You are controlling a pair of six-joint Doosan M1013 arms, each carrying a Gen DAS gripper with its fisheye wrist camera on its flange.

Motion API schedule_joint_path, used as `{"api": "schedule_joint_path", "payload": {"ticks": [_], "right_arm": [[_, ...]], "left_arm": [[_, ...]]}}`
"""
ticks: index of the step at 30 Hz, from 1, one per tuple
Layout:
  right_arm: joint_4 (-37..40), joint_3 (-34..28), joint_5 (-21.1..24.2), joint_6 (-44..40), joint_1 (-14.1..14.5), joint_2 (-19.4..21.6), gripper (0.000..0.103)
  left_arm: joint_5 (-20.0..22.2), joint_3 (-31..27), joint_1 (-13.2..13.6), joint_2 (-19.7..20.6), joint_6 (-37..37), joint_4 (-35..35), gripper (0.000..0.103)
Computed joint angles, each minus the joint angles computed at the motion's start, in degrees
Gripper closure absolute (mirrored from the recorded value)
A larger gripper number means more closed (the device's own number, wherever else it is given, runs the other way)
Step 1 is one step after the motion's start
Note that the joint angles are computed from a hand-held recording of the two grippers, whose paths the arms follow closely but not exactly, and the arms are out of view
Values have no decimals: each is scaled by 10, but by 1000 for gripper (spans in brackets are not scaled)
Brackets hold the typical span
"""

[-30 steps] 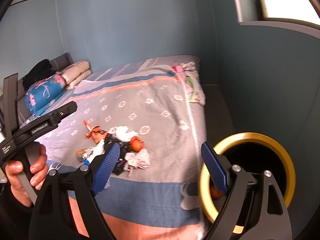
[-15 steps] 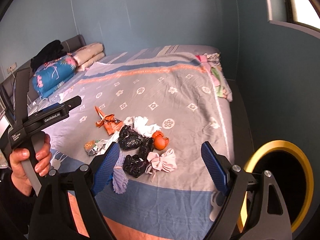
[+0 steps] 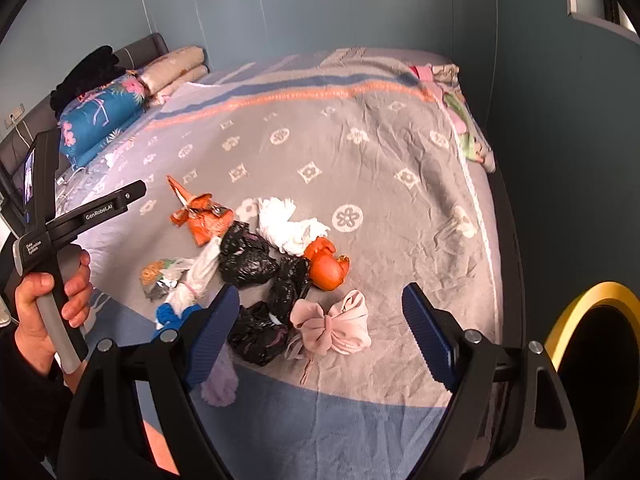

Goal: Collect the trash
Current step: 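Move both tools back to the bed toward the remaining trash, then grasp the orange snack wrapper with the left tool while the right tool grasps the pink cloth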

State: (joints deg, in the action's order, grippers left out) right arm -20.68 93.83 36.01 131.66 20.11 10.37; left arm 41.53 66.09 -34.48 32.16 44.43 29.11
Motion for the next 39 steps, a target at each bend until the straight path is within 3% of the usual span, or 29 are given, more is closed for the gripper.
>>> {"api": "schedule_joint_path", "payload": {"ticks": [15, 19, 27, 32, 36, 37, 39], "right_arm": [[73, -3, 17, -26, -32, 41, 23], [76, -4, 21, -35, -33, 46, 31], [119, -26, 39, -94, -35, 73, 36], [182, -31, 50, -143, -43, 84, 50], [187, -32, 54, -150, -41, 87, 58], [189, -32, 51, -153, -41, 86, 61], [197, -30, 47, -158, -42, 85, 67]], "left_arm": [[76, -97, 22, 83, 19, -50, 8], [92, -124, 25, 104, 30, -62, 8], [96, -150, 26, 128, 47, -103, 9], [90, -151, 22, 131, 61, -118, 25], [83, -147, 14, 129, 48, -91, 50], [80, -146, 13, 128, 40, -83, 64], [89, -151, 14, 131, 38, -87, 67]]}}
